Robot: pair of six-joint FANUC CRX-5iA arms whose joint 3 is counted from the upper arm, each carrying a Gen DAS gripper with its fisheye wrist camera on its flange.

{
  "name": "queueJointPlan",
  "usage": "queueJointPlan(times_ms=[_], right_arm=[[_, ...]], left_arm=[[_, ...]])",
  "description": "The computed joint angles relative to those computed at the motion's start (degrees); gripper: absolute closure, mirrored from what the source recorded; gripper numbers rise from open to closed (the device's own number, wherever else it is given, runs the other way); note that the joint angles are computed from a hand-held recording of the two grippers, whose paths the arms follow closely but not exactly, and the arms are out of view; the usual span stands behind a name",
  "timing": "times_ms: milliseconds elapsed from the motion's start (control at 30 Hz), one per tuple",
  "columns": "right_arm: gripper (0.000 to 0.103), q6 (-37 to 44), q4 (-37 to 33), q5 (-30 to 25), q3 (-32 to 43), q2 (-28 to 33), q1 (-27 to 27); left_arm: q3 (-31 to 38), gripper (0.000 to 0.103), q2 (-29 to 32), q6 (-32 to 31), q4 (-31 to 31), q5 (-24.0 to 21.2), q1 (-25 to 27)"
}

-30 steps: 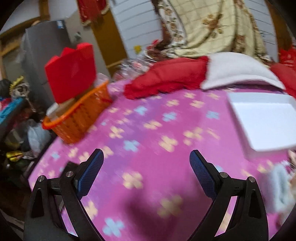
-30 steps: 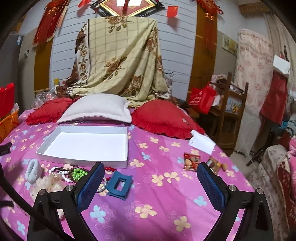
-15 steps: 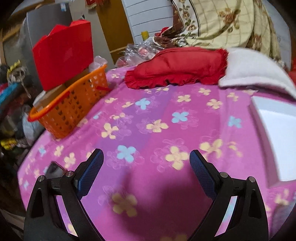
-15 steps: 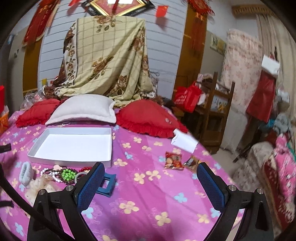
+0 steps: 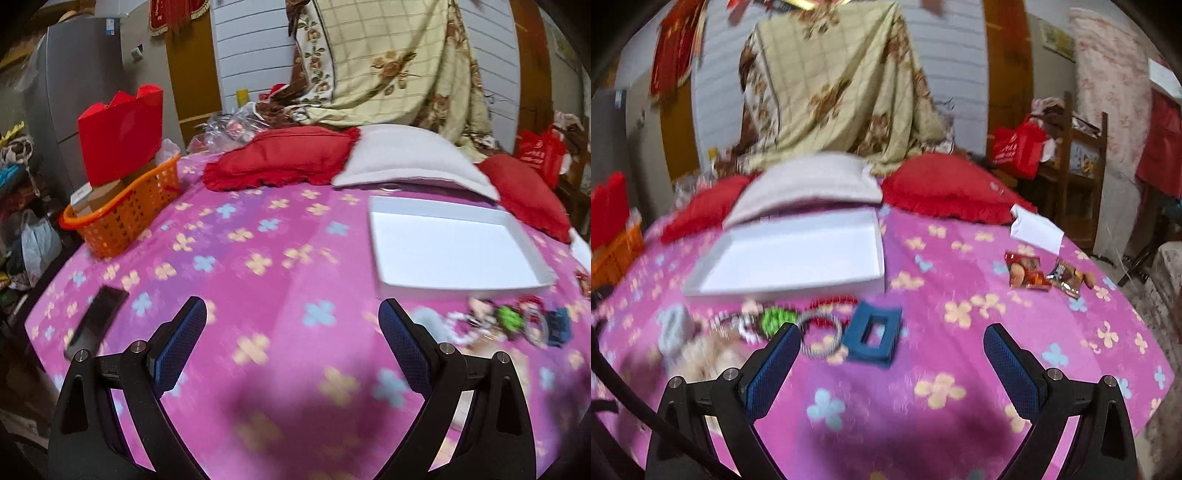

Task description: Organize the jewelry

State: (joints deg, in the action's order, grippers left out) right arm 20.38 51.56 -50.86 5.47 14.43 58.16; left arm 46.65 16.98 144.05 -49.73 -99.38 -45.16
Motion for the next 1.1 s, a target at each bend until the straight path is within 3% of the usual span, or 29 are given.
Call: queueJointPlan(times_ms=[167, 467, 1100], right_arm=[[0.004, -0.9, 1.5, -0.1, -2.5, -1.1, 1.6], [0.004, -0.4, 0.9, -0.9, -2.3, -1.5, 3.3], [0.004, 2.0, -3.2, -2.2, -0.6, -1.2, 5.2]], left_arm=[[5.0, 0.009, 3.6, 1.3, 1.6, -3.1, -3.1], [7.9, 0.009, 6.6, -0.5, 7.2, -3.5, -4.3], [1.5, 0.009, 2.8, 2.0, 11.6, -1.0, -4.1]])
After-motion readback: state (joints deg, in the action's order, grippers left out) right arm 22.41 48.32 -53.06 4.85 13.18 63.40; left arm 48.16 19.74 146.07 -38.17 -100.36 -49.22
